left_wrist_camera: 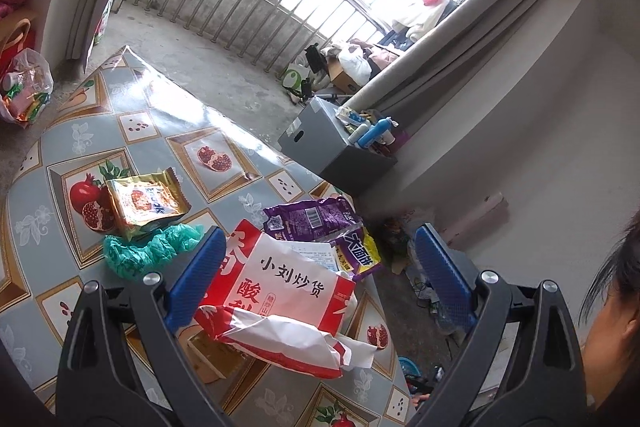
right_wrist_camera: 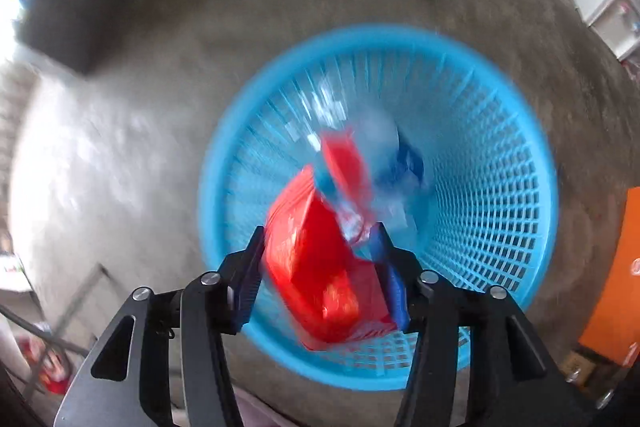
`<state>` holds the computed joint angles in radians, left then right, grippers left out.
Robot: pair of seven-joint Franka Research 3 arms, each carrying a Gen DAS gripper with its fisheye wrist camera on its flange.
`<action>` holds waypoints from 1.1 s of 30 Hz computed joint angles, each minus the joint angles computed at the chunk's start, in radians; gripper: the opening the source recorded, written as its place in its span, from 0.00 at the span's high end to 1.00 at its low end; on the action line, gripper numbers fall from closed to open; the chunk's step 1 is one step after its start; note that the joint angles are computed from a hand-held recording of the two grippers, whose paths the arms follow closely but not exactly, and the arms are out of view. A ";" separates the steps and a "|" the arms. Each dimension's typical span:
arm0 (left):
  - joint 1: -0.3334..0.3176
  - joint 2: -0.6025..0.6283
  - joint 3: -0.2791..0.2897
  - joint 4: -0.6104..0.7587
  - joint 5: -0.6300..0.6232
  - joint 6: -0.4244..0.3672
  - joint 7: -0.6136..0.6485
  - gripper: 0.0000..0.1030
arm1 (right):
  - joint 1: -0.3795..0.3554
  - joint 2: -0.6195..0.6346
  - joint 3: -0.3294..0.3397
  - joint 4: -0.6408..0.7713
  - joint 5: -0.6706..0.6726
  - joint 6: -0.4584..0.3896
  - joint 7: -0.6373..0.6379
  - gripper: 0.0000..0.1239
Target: Collect trash
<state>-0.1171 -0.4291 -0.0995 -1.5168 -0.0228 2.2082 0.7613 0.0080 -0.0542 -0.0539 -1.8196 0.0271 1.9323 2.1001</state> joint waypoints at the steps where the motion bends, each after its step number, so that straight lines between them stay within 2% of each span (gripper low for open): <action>1: 0.001 -0.009 0.000 -0.007 0.000 0.005 -0.005 0.12 | 0.003 0.010 0.004 0.011 -0.027 -0.033 -0.004 0.58; 3: 0.002 -0.029 0.000 -0.025 0.003 0.020 -0.011 0.12 | 0.005 -0.030 0.008 -0.022 -0.066 -0.008 0.007 0.54; 4: 0.004 -0.038 -0.002 -0.033 0.008 0.024 -0.014 0.12 | 0.004 -0.060 0.012 -0.047 -0.090 0.018 0.030 0.48; 6: 0.006 -0.055 -0.005 -0.048 0.019 0.027 -0.017 0.12 | -0.009 -0.147 0.016 -0.126 -0.122 0.110 0.095 0.41; 7: 0.005 -0.060 -0.004 -0.053 0.021 0.025 -0.016 0.12 | -0.021 -0.188 0.018 -0.163 -0.130 0.141 0.124 0.41; 9: 0.001 -0.064 -0.001 -0.060 0.020 0.015 -0.016 0.12 | -0.061 -0.246 0.031 -0.211 -0.190 0.144 0.197 0.41; 11: -0.003 -0.063 0.004 -0.062 0.013 0.016 -0.016 0.12 | -0.123 -0.293 0.061 -0.253 -0.287 0.085 0.352 0.41; 13: -0.007 -0.063 0.006 -0.068 0.006 0.029 -0.019 0.12 | -0.156 -0.309 0.044 -0.278 -0.247 0.050 0.472 0.41; 15: -0.010 -0.060 0.006 -0.071 0.001 0.039 -0.020 0.12 | -0.161 -0.353 -0.008 -0.370 -0.112 0.100 0.520 0.41; 17: -0.013 -0.052 0.003 -0.063 -0.002 0.036 -0.021 0.12 | -0.155 -0.382 -0.040 -0.460 0.009 0.187 0.495 0.42; 19: -0.016 -0.045 -0.001 -0.054 -0.001 0.029 -0.019 0.12 | -0.115 -0.364 -0.079 -0.498 0.173 0.234 0.393 0.61; 21: -0.016 -0.043 -0.005 -0.049 0.003 0.023 -0.017 0.12 | -0.117 -0.348 -0.058 -0.502 0.220 0.222 0.386 0.72; 22: -0.015 -0.041 -0.007 -0.046 0.006 0.020 -0.018 0.12 | -0.117 -0.348 -0.049 -0.510 0.242 0.237 0.391 0.86; 24: -0.015 -0.039 -0.010 -0.042 0.009 0.014 -0.021 0.12 | -0.103 -0.358 -0.058 -0.547 0.337 0.278 0.373 0.87; 26: -0.015 -0.035 -0.012 -0.038 0.011 0.007 -0.022 0.12 | -0.091 -0.331 -0.052 -0.539 0.374 0.293 0.346 0.87; 33: -0.016 -0.031 -0.013 -0.031 0.015 0.000 -0.019 0.12 | -0.019 -0.189 -0.024 -0.412 0.467 0.313 0.240 0.88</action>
<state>-0.1336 -0.4600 -0.1127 -1.5478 -0.0079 2.2082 0.7426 -0.0106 -0.2433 -0.0779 -2.2314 0.4942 2.2455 2.3405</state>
